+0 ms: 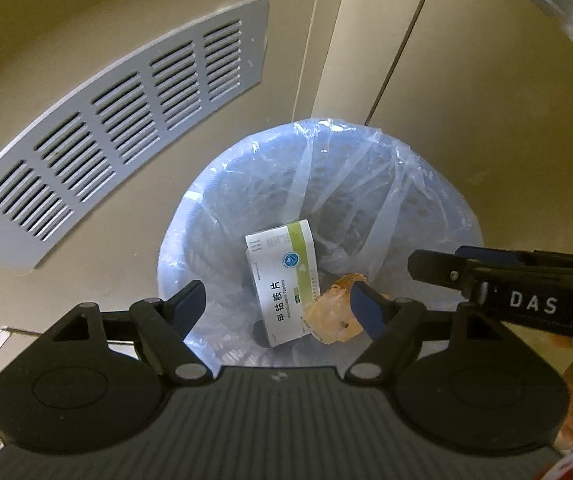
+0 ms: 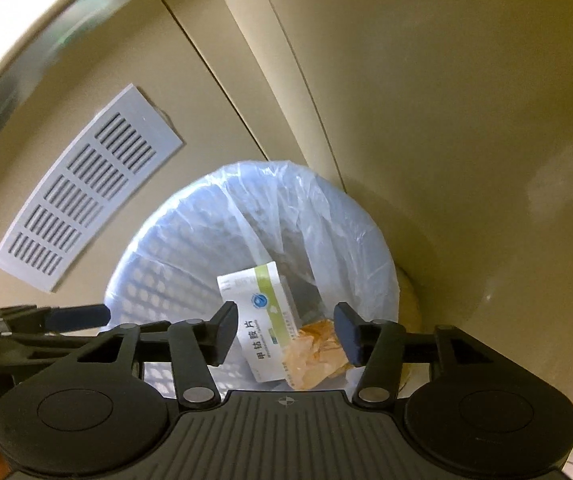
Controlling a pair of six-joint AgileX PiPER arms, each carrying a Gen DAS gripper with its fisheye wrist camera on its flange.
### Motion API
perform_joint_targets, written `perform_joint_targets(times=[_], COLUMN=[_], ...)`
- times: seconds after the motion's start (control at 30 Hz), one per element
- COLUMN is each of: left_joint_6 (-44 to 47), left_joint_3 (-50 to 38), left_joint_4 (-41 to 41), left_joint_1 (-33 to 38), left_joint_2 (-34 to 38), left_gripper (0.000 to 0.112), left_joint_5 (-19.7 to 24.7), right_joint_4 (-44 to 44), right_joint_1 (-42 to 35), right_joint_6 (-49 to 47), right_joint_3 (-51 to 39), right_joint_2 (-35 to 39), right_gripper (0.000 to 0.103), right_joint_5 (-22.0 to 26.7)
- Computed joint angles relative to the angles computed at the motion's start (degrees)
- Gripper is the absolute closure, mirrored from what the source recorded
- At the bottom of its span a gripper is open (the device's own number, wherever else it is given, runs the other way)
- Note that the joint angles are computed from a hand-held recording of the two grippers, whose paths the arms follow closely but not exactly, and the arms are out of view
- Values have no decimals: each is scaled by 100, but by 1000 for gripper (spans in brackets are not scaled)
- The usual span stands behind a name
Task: Collect trash
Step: 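Open both tools to drop the box and bag into the bin, then raise both tools back toward the counter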
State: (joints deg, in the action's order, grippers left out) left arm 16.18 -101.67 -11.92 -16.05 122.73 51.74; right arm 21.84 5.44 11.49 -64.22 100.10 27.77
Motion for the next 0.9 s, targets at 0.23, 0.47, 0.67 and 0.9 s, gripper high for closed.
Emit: perform_joint_targets(times=[0.23, 0.47, 0.67, 0.9], left_joint_6=[86, -77, -302, -357], left_joint_3=[401, 757, 917, 886], left_joint_4=[-149, -167, -98, 97], left_joint_1=[85, 117, 155, 136], left_joint_2=[-730, -1717, -2495, -3119], left_gripper=[35, 35, 35, 35], left_joint_5=[25, 326, 626, 899], right_joint_4=[-691, -1306, -1929, -2098], right_joint_1=[131, 384, 722, 858], right_joint_6=[924, 1825, 2574, 2488], right_joint_3=[-25, -205, -676, -1182], right_joint_2=[-852, -1864, -2474, -2784], right_gripper=[34, 30, 29, 29], right_joint_5=[581, 1397, 2367, 3047])
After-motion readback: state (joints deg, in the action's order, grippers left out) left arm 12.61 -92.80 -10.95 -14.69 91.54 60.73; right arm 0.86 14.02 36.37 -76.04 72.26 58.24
